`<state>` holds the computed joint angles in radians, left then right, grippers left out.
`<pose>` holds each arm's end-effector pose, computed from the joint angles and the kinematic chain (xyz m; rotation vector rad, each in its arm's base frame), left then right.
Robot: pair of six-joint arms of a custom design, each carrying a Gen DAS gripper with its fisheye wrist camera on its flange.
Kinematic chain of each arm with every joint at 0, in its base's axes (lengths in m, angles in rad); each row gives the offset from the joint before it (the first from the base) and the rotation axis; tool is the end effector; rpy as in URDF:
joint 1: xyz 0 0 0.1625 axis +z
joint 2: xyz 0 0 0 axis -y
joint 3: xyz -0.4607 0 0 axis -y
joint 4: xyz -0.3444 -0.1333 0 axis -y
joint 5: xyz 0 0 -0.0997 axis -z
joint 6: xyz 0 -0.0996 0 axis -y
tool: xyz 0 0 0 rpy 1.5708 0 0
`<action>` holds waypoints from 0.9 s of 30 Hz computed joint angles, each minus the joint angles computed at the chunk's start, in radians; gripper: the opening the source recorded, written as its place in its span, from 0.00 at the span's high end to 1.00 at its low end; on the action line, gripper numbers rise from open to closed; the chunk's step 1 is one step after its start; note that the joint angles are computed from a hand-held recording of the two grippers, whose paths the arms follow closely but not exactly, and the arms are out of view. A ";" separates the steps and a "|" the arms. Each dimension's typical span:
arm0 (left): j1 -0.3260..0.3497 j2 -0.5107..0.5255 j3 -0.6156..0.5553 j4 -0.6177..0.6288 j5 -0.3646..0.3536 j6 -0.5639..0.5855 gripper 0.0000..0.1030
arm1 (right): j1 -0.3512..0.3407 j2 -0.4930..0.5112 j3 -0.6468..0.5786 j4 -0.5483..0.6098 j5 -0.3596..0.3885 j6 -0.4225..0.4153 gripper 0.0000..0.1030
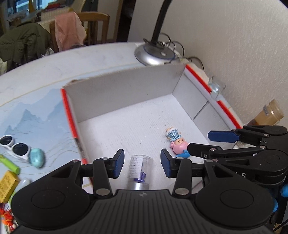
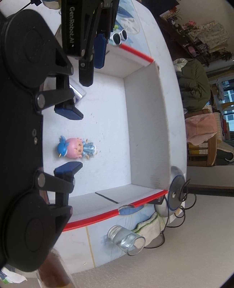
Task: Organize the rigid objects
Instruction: 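Withdraw both grippers from the box back over the item cluster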
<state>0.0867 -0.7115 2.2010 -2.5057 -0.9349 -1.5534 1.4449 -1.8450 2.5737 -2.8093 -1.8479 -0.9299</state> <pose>-0.4012 -0.2281 -0.0006 0.1448 2.4619 -0.7706 0.0718 -0.2772 0.3417 0.9380 -2.4496 0.4059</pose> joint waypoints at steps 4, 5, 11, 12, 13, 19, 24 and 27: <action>-0.059 -0.040 0.014 0.077 0.025 -0.083 0.58 | 0.025 -0.054 0.007 0.050 0.019 0.008 0.46; -0.072 -0.049 0.017 0.093 0.031 -0.103 0.58 | 0.034 -0.066 0.008 0.060 0.021 0.010 0.44; -0.153 -0.103 0.034 0.218 0.056 -0.230 0.58 | 0.094 -0.128 0.023 0.109 0.025 0.037 0.38; -0.168 -0.114 0.041 0.230 0.055 -0.248 0.58 | 0.106 -0.141 0.027 0.118 0.023 0.047 0.38; -0.182 -0.124 0.045 0.243 0.055 -0.265 0.58 | 0.119 -0.153 0.029 0.130 0.022 0.058 0.37; -0.270 -0.181 0.072 0.330 0.050 -0.333 0.42 | 0.214 -0.220 0.053 0.173 0.015 0.148 0.31; -0.346 -0.237 0.096 0.414 0.018 -0.402 0.40 | 0.311 -0.259 0.076 0.196 -0.007 0.258 0.26; -0.392 -0.279 0.117 0.463 -0.011 -0.447 0.39 | 0.390 -0.262 0.097 0.184 -0.035 0.337 0.20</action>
